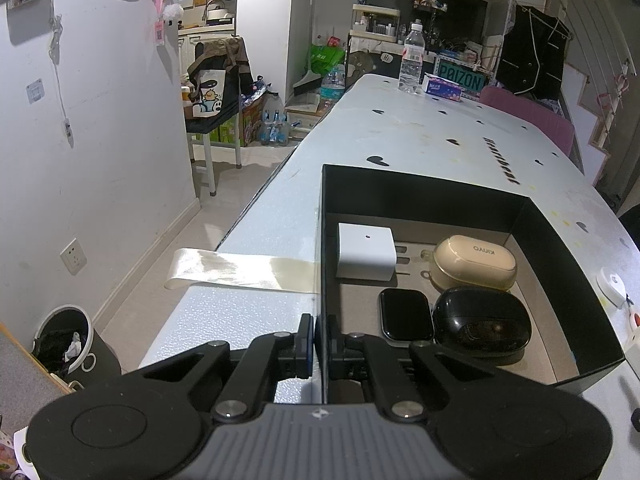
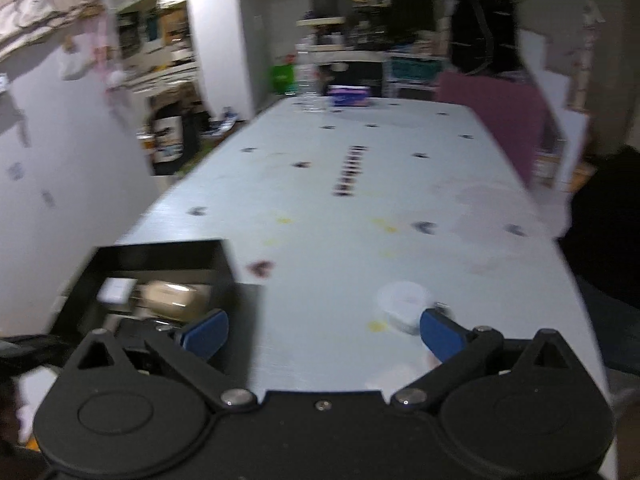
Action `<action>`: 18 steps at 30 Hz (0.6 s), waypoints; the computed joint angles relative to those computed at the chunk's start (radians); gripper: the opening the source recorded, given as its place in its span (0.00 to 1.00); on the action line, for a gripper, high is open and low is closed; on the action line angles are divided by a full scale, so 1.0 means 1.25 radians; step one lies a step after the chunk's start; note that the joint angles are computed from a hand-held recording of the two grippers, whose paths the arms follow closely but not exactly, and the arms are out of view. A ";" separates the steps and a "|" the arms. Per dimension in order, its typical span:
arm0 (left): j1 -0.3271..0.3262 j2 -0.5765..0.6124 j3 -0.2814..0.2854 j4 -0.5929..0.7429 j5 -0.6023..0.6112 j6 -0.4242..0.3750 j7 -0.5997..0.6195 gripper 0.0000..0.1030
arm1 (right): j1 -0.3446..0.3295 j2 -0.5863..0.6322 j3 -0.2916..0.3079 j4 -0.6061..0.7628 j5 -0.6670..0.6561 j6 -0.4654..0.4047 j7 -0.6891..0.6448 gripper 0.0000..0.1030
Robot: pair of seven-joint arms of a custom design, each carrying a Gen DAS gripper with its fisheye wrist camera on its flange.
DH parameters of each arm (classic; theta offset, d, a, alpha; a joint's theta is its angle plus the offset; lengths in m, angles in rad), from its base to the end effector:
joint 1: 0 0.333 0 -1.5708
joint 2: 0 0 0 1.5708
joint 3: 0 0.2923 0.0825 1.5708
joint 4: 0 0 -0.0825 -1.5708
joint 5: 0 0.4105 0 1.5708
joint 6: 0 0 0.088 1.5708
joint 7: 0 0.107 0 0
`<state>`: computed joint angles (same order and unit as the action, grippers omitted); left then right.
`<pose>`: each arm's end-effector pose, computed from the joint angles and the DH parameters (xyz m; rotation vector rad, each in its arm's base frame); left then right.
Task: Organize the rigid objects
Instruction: 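Move the right gripper to the white plastic holder and grasp it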
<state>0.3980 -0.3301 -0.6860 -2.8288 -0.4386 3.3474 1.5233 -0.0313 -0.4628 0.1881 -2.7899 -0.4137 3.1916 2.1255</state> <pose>0.4237 -0.0631 0.3259 -1.8893 1.5947 -0.7619 0.4222 0.1016 0.3951 -1.7339 1.6608 -0.7170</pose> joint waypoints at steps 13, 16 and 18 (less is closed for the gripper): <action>0.003 -0.001 -0.002 0.000 0.005 -0.001 -0.004 0.05 | 0.121 -0.018 -0.225 -0.103 0.097 -0.003 -0.018 0.95; 0.003 -0.002 -0.002 0.000 0.006 -0.002 -0.007 0.05 | 0.078 0.005 -0.191 -0.094 0.102 0.023 -0.044 0.95; 0.004 -0.002 -0.002 0.000 0.007 -0.002 -0.007 0.05 | 0.058 0.023 -0.184 -0.081 0.104 0.025 -0.058 0.95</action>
<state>0.4024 -0.3321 -0.6888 -2.8287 -0.4293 3.3450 1.5142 0.0408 -0.4342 -0.0415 -2.8907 -0.2843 3.2232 2.0534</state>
